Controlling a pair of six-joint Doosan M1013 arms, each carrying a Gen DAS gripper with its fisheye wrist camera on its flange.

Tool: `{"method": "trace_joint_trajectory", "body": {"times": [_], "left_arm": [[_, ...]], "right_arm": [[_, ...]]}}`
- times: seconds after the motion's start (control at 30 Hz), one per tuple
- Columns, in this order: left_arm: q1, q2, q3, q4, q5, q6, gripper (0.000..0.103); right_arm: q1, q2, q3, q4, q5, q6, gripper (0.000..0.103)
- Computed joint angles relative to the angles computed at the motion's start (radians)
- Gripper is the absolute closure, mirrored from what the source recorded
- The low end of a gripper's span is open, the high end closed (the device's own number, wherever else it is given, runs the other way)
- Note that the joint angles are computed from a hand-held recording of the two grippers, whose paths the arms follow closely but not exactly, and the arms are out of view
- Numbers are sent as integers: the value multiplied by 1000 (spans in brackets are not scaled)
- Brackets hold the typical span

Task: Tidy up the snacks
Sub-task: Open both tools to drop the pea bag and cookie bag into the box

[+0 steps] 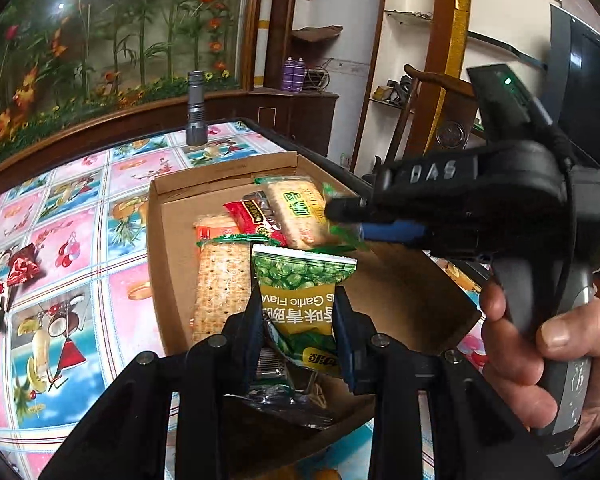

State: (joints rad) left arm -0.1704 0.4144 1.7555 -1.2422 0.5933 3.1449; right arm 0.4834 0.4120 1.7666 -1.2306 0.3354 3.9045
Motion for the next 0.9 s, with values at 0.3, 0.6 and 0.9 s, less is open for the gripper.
{"method": "trace_joint_trajectory", "body": {"times": [0.3,0.6,0.9], "left_arm": [[-5,2,4,-26,24,36,72],[-21,17,-12,68,29,-47,72],[-26,13,-2,61,17,-21,68]], "right_arm": [[-6,6,10,122,-19,-103,71],[-3,8,7,152,-20,-134,69],[-4,12,-1,234,-21,-221,68]]}}
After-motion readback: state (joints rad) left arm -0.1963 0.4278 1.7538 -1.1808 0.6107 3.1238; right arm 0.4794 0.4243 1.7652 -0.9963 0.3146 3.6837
